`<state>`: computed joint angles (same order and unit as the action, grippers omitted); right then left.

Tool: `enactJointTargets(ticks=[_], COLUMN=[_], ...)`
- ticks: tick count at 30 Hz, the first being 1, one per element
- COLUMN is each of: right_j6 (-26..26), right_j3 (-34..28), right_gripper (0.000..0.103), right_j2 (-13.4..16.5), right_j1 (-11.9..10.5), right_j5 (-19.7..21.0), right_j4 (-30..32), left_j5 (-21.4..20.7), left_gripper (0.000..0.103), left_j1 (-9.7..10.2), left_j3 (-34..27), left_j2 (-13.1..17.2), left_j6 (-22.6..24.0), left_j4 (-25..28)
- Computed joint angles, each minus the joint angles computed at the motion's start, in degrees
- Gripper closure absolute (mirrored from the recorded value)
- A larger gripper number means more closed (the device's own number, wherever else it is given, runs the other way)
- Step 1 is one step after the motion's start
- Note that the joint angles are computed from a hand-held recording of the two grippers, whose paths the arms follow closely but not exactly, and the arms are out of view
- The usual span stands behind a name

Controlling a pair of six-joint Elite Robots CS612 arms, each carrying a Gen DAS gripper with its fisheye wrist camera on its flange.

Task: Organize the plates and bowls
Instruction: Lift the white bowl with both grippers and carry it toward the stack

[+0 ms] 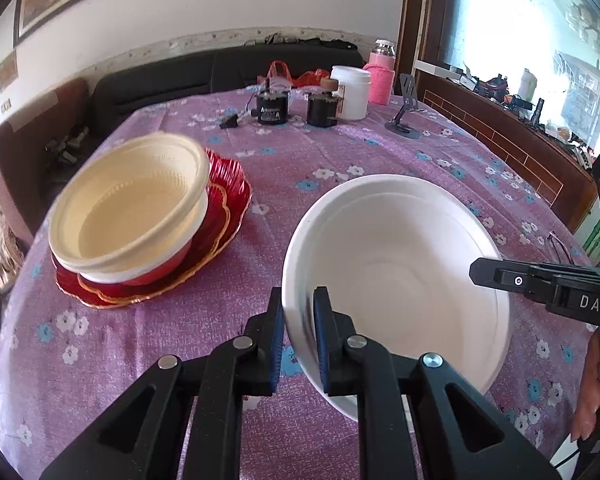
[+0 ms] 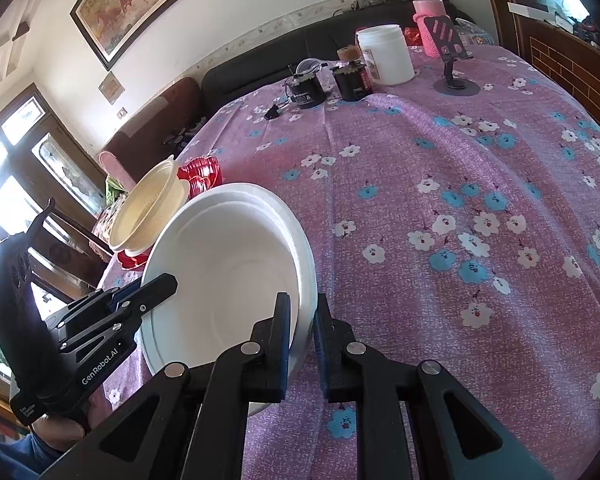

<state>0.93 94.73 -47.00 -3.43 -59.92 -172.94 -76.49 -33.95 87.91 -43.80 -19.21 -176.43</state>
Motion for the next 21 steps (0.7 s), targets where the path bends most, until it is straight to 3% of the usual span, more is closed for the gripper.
enactJointTargets(ticks=[4, 9, 12, 16, 21], right_j6=[0.0, -0.1, 0.1, 0.6, 0.3], right_j3=[-0.5, -0.2, 0.3, 0.6, 0.3], right_gripper=[0.089, 0.084, 0.07, 0.07, 0.07], right_j2=[0.2, -0.1, -0.3, -0.4, 0.0], right_j1=[0.3, 0.3, 0.1, -0.3, -0.1], right_j5=[-0.6, -1.5, -1.8, -1.2, -0.4], right_j4=[0.9, 0.6, 0.0, -0.6, -0.2], left_j5=[-3.1, -3.2, -3.4, -3.0, -2.4], left_gripper=[0.089, 0.089, 0.084, 0.072, 0.065], left_j1=[0.9, 0.97, 1.03, 1.05, 0.95], left_j3=[-0.5, -0.5, -0.4, -0.3, -0.2], left_j2=[0.3, 0.4, 0.4, 0.3, 0.3], left_j6=[-1.8, -2.2, -2.7, -3.2, -3.4], left_j4=[2.0, 2.1, 1.9, 1.5, 1.6])
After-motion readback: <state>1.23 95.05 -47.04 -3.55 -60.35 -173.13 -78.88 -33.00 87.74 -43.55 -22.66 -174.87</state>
